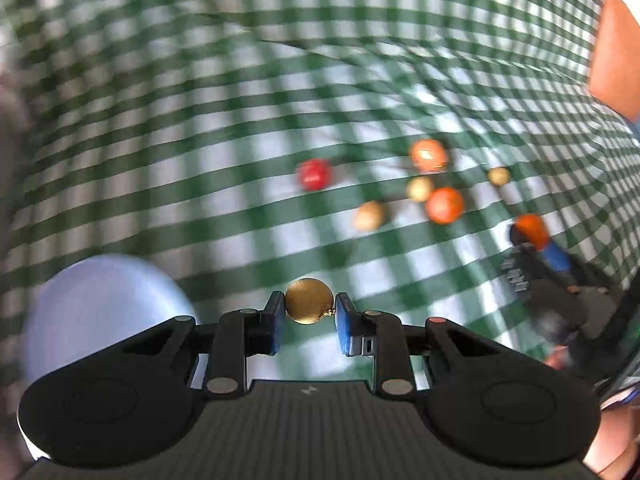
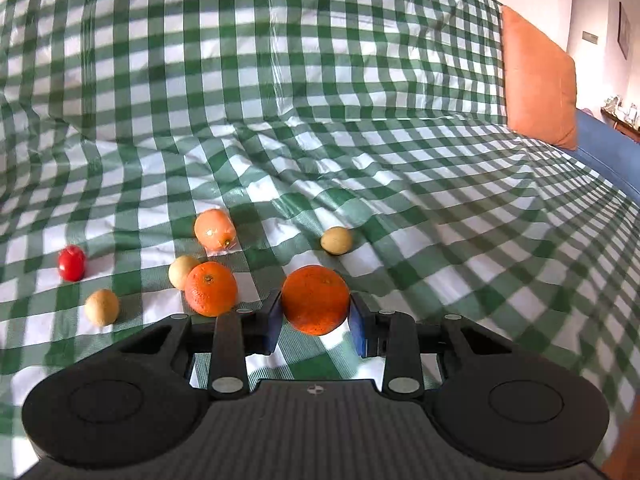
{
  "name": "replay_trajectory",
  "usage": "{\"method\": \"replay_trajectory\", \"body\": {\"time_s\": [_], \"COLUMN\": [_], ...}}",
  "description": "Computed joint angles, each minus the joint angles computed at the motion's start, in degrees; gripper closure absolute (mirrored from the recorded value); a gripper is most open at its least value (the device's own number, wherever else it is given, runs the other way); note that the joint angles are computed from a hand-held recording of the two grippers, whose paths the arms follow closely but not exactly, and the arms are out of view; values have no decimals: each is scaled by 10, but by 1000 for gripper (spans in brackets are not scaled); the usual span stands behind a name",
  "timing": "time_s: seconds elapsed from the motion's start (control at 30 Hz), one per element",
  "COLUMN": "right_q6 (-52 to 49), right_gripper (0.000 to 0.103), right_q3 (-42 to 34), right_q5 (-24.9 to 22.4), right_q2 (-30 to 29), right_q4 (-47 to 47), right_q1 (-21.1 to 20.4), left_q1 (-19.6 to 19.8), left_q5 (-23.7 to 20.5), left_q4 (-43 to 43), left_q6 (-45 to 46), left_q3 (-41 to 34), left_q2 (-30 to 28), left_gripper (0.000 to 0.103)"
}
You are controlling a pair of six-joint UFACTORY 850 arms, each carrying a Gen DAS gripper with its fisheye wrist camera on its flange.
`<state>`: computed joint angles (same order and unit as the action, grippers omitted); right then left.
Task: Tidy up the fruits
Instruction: 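Grasp a small yellow fruit with the left tool while the right tool grasps an orange, then carry the yellow fruit and orange to the blue plate and release both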
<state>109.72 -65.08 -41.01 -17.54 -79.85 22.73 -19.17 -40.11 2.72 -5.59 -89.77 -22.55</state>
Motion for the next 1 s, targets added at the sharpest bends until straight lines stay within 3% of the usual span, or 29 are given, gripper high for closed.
{"method": "replay_trajectory", "body": {"time_s": [0.17, 0.37, 0.6, 0.8, 1.0], "right_q6": [-52, -185, -269, -334, -343], "right_gripper": [67, 67, 67, 67, 67], "right_q3": [41, 62, 32, -2, -14], "right_q5": [23, 85, 108, 97, 72], "right_q2": [86, 192, 195, 175, 166], "right_q4": [26, 135, 200, 228, 220], "right_q1": [35, 131, 221, 250, 273], "left_q1": [26, 71, 120, 158, 170], "left_q5": [-27, -35, -23, -16, -9], "left_q4": [67, 68, 27, -19, -45], "left_q6": [-47, -51, -29, 3, 23], "left_q3": [77, 166, 242, 269, 275], "left_q2": [99, 211, 302, 343, 352], "left_gripper": [74, 74, 74, 74, 74]}}
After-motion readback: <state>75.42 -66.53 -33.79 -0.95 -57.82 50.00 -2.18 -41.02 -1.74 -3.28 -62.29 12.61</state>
